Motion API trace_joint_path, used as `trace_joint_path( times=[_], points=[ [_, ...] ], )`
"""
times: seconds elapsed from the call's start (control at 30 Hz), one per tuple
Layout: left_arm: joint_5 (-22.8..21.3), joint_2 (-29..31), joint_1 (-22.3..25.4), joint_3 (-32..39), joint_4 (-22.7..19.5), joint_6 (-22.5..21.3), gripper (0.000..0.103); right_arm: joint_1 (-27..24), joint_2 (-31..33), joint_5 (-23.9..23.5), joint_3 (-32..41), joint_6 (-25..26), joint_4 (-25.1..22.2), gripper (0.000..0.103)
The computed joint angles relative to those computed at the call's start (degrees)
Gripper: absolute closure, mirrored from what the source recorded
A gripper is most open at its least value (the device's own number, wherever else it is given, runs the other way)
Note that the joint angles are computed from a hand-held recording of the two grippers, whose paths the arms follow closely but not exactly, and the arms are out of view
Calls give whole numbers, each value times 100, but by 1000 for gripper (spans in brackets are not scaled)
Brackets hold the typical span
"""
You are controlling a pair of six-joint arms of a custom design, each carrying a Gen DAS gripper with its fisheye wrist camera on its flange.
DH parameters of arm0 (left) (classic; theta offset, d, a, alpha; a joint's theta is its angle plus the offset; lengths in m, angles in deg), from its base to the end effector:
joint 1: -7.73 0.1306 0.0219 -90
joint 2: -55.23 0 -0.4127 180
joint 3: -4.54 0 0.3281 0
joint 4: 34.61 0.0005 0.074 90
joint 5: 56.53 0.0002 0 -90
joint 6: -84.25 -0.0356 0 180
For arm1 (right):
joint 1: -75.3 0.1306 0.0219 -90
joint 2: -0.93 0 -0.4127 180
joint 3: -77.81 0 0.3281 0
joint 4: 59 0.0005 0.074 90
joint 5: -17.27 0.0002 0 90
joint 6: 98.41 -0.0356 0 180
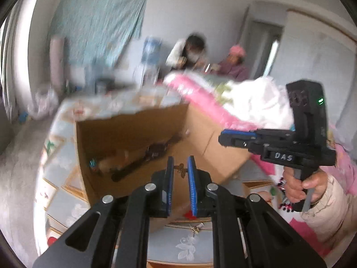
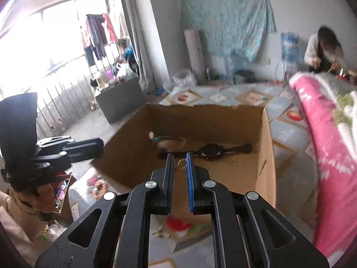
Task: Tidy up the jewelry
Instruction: 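Carry the gold charm over the box and open both grippers, then move both grippers from the box back over the remaining gold charm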
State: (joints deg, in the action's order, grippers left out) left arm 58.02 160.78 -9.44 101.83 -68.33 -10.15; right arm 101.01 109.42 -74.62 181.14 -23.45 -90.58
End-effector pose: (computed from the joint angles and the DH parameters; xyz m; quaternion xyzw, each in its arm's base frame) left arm 0.5078 -0.1729 0.4098 0.2520 0.8606 -0.2372 0.3735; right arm 0.5108 0.2467 0.4268 -0.0905 0.8892 0.1699 0.4150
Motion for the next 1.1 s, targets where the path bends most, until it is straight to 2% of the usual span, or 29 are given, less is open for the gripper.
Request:
trace_joint_path(
  times=[0.07,0.17,0.23,0.3,0.37,0.43,0.57,0.7,0.83,0.9,0.97,1.1],
  points=[
    [-320,452,-74,605,-618,89,91,-104,334,-73,522,-50,-617,94],
    [-533,1008,-127,1292,-1422,232,91,-201,861,-197,1281,-167,-1490,93],
    [-637,1252,-134,1561,-1710,300,91,-259,945,-396,1355,-308,-1655,91],
    [-877,1321,-160,1603,-1748,289,91,-267,891,-398,1243,-333,-1599,90],
    [-871,1339,-144,1559,-1671,310,90,-282,845,-373,1146,-379,-1456,86],
    [-823,1364,-104,1590,-1659,319,82,-292,694,-375,967,-445,-1292,85],
    [-618,1273,-4,1417,-1401,389,79,-286,356,-198,543,-520,-881,82],
    [-109,1082,160,1185,-1055,557,67,-273,24,-6,188,-634,-633,76],
    [500,880,379,939,-667,809,60,-199,-298,205,-171,-749,-353,64],
    [856,780,507,813,-492,963,55,-176,-412,222,-320,-839,-197,63],
    [971,654,594,685,-346,1061,54,-167,-522,169,-460,-961,-40,63],
    [1152,115,807,72,255,1083,52,-61,-923,88,-1008,-1143,585,61]
  ],
)
